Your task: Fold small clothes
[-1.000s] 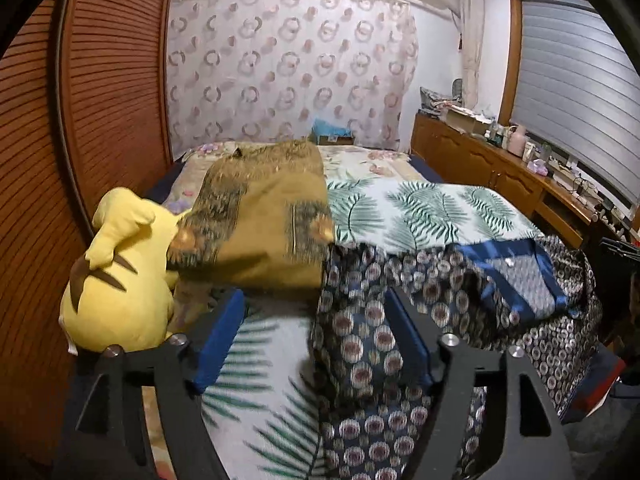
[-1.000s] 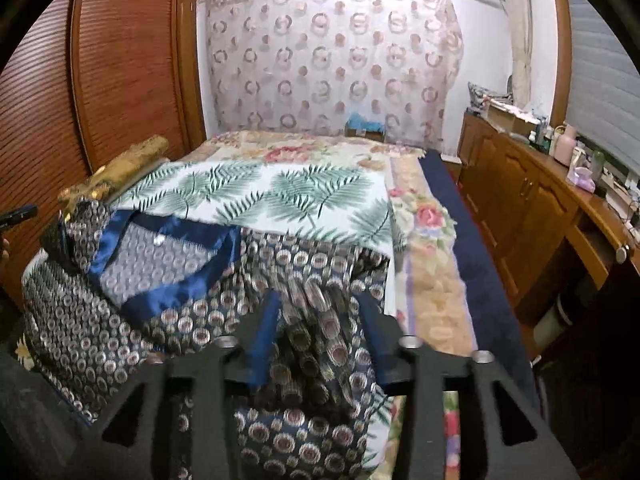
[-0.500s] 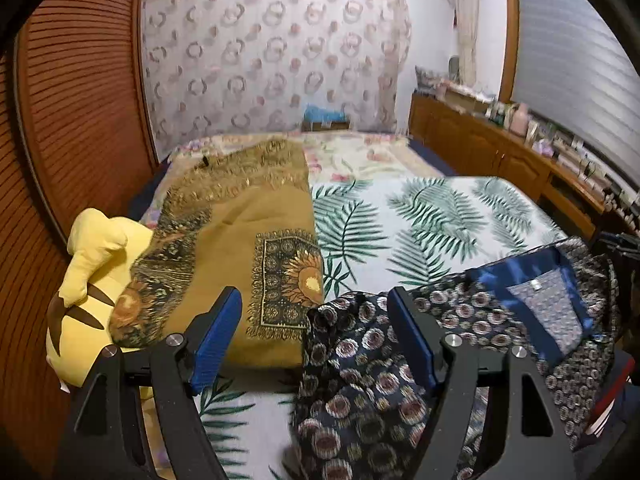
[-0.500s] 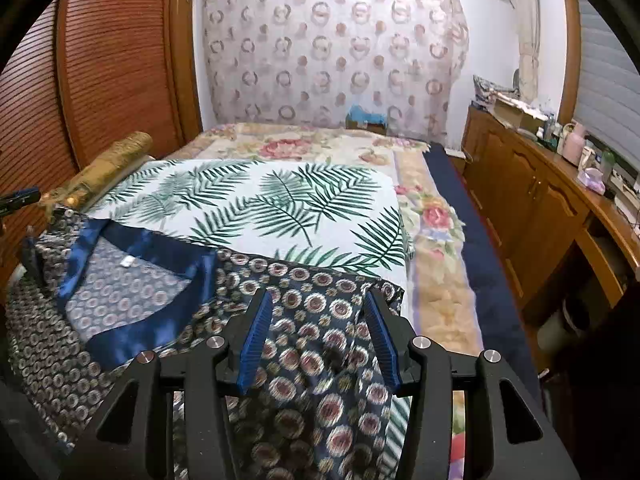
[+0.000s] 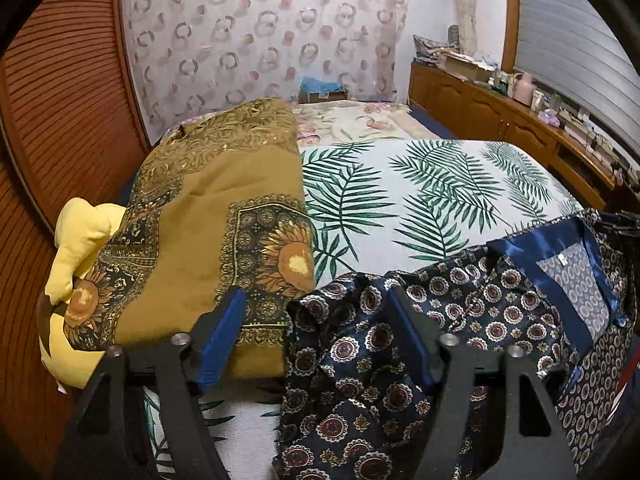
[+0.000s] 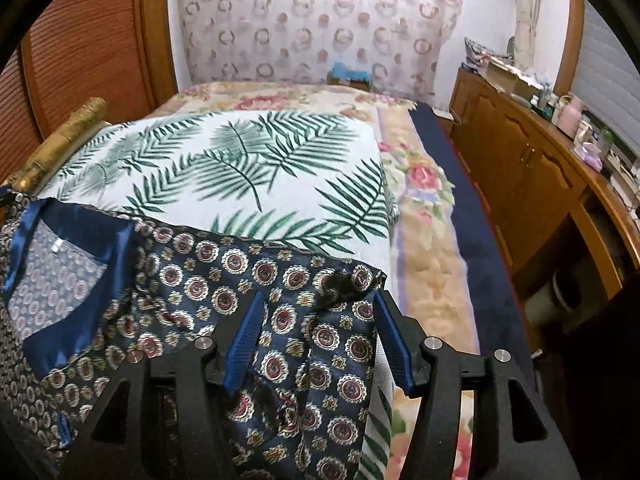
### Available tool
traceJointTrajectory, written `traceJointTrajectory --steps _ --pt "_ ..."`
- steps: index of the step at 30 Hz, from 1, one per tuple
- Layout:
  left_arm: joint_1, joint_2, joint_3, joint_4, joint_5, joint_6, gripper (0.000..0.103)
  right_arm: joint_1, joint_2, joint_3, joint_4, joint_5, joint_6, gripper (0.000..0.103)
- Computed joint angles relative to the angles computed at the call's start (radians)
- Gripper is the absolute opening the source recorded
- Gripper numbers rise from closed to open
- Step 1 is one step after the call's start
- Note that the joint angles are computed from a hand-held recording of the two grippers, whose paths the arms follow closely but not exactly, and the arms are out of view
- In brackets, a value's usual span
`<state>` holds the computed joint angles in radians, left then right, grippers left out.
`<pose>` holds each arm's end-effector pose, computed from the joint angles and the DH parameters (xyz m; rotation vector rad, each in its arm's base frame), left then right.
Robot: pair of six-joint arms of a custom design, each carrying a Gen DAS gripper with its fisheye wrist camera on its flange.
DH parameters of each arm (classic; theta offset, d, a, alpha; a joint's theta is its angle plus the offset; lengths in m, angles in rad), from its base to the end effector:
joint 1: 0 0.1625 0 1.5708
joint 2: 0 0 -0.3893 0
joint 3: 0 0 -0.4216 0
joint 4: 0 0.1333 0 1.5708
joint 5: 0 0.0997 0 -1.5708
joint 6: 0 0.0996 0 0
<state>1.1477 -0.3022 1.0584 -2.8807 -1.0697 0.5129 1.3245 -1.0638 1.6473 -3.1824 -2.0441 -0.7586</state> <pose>-0.1670 -0.8121 -0.0328 0.9798 2.3475 -0.6910 -0.0777 -0.6695 0.3101 0.2593 -2.1364 0.8077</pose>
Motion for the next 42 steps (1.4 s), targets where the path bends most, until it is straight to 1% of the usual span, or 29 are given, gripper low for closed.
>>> traceJointTrajectory --steps 3,5,7,13,15,16,17,18,19,20,22,23,25,28,30,32,36,39,42 --pt "-0.002 -0.002 0.003 0.012 -0.012 0.011 0.060 -0.004 0.012 -0.017 0.019 -0.006 0.007 0.059" --pt "-0.002 -0.006 0.005 0.025 -0.024 0.010 0.049 -0.008 0.017 -0.030 0.041 -0.002 0.013 0.060" --pt "-0.003 -0.008 0.010 0.031 -0.029 0.018 0.045 -0.010 0.017 -0.034 0.056 0.005 0.014 0.060" --pt "-0.006 -0.002 0.004 0.043 -0.019 0.020 0.043 -0.022 0.014 -0.050 0.095 0.036 0.020 0.059" --pt "-0.006 -0.002 0.006 0.044 -0.020 0.019 0.039 -0.023 0.014 -0.052 0.099 0.041 0.013 0.059" --pt "-0.006 -0.003 0.005 0.047 -0.021 0.018 0.033 -0.024 0.015 -0.052 0.102 0.044 0.011 0.056" --pt "-0.006 -0.003 0.005 0.051 -0.022 0.017 0.025 -0.025 0.012 -0.049 0.105 0.056 0.009 0.049" --pt "-0.005 -0.004 0.006 0.055 -0.026 0.016 0.021 -0.025 0.010 -0.044 0.102 0.063 0.000 0.044" --pt "-0.005 -0.006 0.007 0.066 -0.032 0.013 0.013 -0.026 0.008 -0.040 0.107 0.072 -0.004 0.032" --pt "-0.004 -0.007 0.008 0.071 -0.035 0.014 0.010 -0.026 0.003 -0.035 0.118 0.086 -0.005 0.020" --pt "-0.008 -0.014 0.026 0.061 -0.036 0.028 0.006 -0.024 -0.003 -0.026 0.131 0.099 -0.016 0.011" --pt "-0.010 -0.020 0.038 0.049 -0.038 0.032 0.005 -0.021 -0.003 -0.020 0.120 0.096 -0.028 0.009" --pt "-0.017 -0.050 0.080 0.001 -0.068 0.034 0.004 -0.015 -0.008 0.000 0.072 0.104 -0.043 0.009" --pt "-0.033 -0.086 0.124 -0.079 -0.097 0.042 0.003 -0.002 -0.027 0.033 -0.030 0.126 -0.046 0.008" --pt "-0.044 -0.100 0.126 -0.116 -0.109 0.050 0.003 0.011 -0.045 0.051 -0.083 0.162 -0.063 0.008" --pt "-0.053 -0.097 0.108 -0.147 -0.094 0.058 0.003 0.025 -0.055 0.053 -0.110 0.184 -0.079 0.008" --pt "-0.056 -0.064 0.004 -0.148 -0.093 0.058 0.003 0.062 -0.043 0.004 -0.121 0.186 -0.105 0.008" --pt "-0.055 -0.007 -0.126 -0.113 -0.080 0.061 0.003 0.085 -0.015 -0.059 -0.116 0.177 -0.115 0.008" --pt "-0.047 0.059 -0.262 -0.064 -0.065 0.058 0.003 0.102 0.039 -0.138 -0.124 0.153 -0.144 0.008"
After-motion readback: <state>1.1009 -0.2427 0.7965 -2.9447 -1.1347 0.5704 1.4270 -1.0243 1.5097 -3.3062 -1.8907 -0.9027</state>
